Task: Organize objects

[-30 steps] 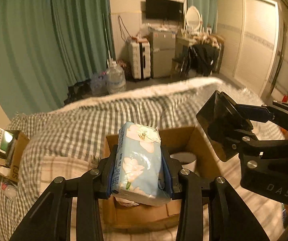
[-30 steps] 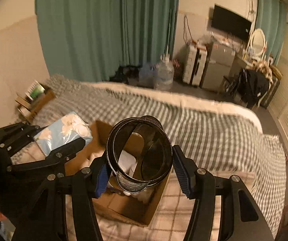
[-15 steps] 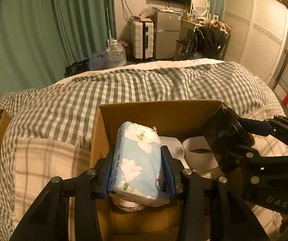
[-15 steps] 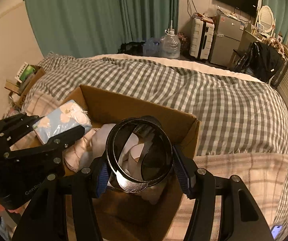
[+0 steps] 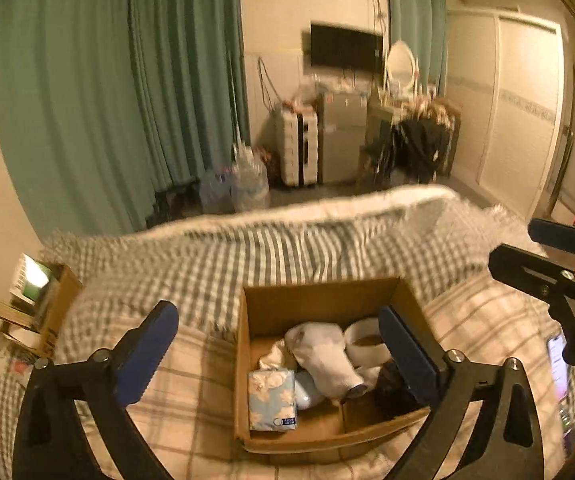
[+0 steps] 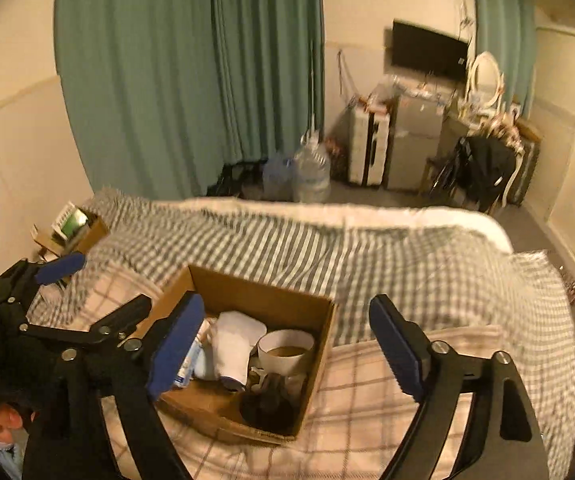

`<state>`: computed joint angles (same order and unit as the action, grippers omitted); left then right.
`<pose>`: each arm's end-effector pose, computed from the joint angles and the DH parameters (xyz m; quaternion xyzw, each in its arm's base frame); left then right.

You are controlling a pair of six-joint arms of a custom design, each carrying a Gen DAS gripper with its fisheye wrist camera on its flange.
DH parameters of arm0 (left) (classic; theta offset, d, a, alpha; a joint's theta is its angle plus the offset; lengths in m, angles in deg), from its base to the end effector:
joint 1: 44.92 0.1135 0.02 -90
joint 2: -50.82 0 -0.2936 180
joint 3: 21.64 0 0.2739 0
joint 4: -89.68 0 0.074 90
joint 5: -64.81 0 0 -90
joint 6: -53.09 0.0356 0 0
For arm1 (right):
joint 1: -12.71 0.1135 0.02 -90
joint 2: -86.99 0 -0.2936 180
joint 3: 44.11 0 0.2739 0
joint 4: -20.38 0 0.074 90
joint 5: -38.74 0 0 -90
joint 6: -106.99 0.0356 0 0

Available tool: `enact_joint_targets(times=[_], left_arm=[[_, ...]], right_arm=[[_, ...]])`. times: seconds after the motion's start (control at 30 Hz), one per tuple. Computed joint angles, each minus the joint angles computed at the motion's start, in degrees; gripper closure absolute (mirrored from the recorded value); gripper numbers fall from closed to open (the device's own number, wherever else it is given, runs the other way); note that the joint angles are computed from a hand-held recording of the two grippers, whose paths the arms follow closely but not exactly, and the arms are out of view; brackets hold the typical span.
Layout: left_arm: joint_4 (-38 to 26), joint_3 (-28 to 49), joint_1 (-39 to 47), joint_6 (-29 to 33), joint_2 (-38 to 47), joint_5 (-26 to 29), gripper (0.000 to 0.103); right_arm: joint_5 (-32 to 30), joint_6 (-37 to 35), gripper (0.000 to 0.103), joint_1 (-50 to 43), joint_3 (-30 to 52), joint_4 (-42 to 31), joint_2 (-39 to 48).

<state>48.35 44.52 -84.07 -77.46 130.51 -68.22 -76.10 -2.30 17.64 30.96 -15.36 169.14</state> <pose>0.2413 -0.1651 0.2565 -0.1215 0.8855 0.0885 0.4396 0.3272 0.0432 0.2983 -0.2719 0.8570 0.1467 0.4124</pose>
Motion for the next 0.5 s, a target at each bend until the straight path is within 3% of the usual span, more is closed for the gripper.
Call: enact_joint_targets(times=[0.17,0.33,0.5], left_arm=[[-12.4,5.0,-9.2,-7.8,-5.2,-8.7,0.000],[-27.9,11.4,-19.0,-18.7,-5.7,-17.1,0.000],[-46.8,16.7,-29.3,-37.2,-1.5,-24.0,0.000]], right_arm=[[-1.8,-1.2,0.001,-4.4,-1.5,-4.9,-10.9],[-6.9,-4.3,0.000,-11.2,-3.7,-9.2,-21.1],[-15.5,-5.8,0.000,-21.0,-4.8,-11.5,-27.1]])
